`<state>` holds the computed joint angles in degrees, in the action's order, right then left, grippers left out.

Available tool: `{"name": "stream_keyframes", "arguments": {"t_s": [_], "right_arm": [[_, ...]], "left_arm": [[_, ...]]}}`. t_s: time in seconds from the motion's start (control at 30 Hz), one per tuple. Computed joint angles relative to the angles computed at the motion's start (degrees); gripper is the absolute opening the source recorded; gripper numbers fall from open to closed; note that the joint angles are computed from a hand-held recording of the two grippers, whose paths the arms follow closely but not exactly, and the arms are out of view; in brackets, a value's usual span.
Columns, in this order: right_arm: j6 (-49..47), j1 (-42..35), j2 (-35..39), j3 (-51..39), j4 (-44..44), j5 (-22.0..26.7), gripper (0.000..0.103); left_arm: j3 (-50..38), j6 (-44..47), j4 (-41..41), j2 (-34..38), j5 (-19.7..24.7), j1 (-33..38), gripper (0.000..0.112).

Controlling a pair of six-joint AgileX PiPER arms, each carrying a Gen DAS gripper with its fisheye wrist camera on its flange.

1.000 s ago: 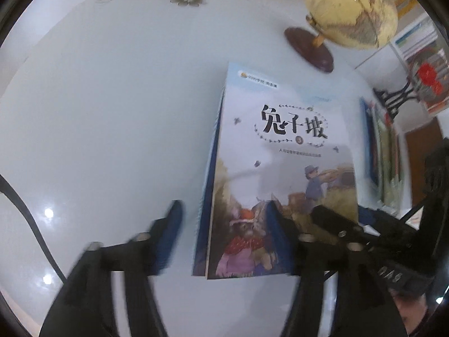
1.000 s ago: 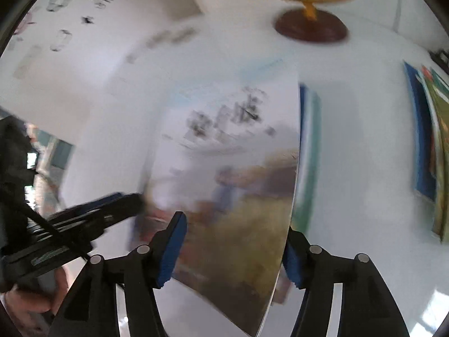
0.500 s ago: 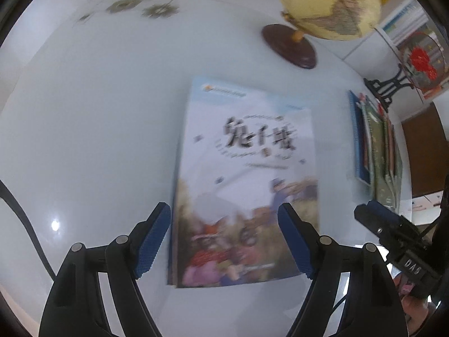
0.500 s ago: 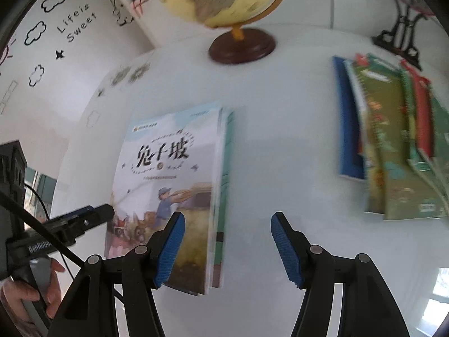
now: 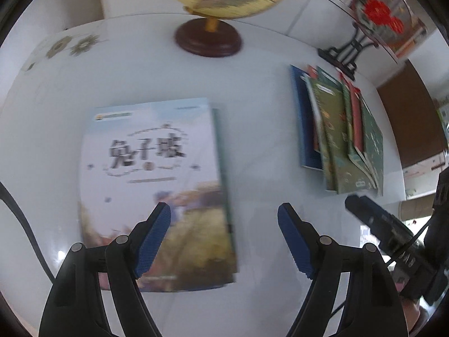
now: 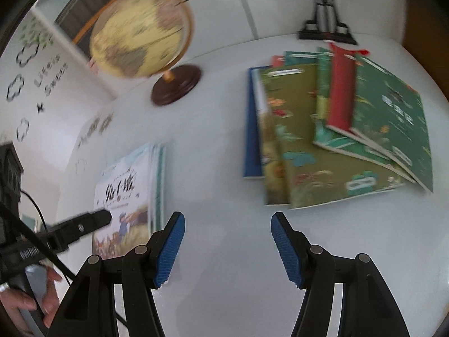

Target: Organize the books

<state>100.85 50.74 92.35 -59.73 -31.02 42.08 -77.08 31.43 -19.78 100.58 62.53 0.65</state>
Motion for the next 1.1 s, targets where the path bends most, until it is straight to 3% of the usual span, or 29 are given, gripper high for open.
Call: {"name": "stream_keyframes", "arguments": {"t_s": [0.13,0.23,0.47,0.9,1.03,1.1], "right_arm": [[5.9,-1.9,-6.3,7.7,-3.0,-2.6,0.062],[3.6,-4.8,-10.4,12.0,-2.3,-4.3,0.062],[-12.1,-14.4,-16.7,19.4,2.9,-7.9,0.062],[-44.9,-36.7,-20.8,29.4,19.4,-17.1,0.063],[-48.1,-39.5,-20.4,31.8,17.5,-21.2,0.079],[-46.1,-40.2,-20.2,32.7,14.7,-22.1,0.082]], "left_arm": [[2.7,-3.3,1.7,-2.3,-2.0,-4.7,0.077],[3.2,-7.4,3.2,-2.7,-3.4,-8.6,0.077],[0.6,-19.1,5.9,-0.3,-7.3,-19.7,0.077],[-13.4,-31.4,13.6,13.2,-6.4,-34.2,0.077],[-17.1,-33.4,15.5,17.6,-5.1,-36.3,0.077],[-18.7,-34.9,17.4,19.2,-4.4,-37.7,0.077]]}}
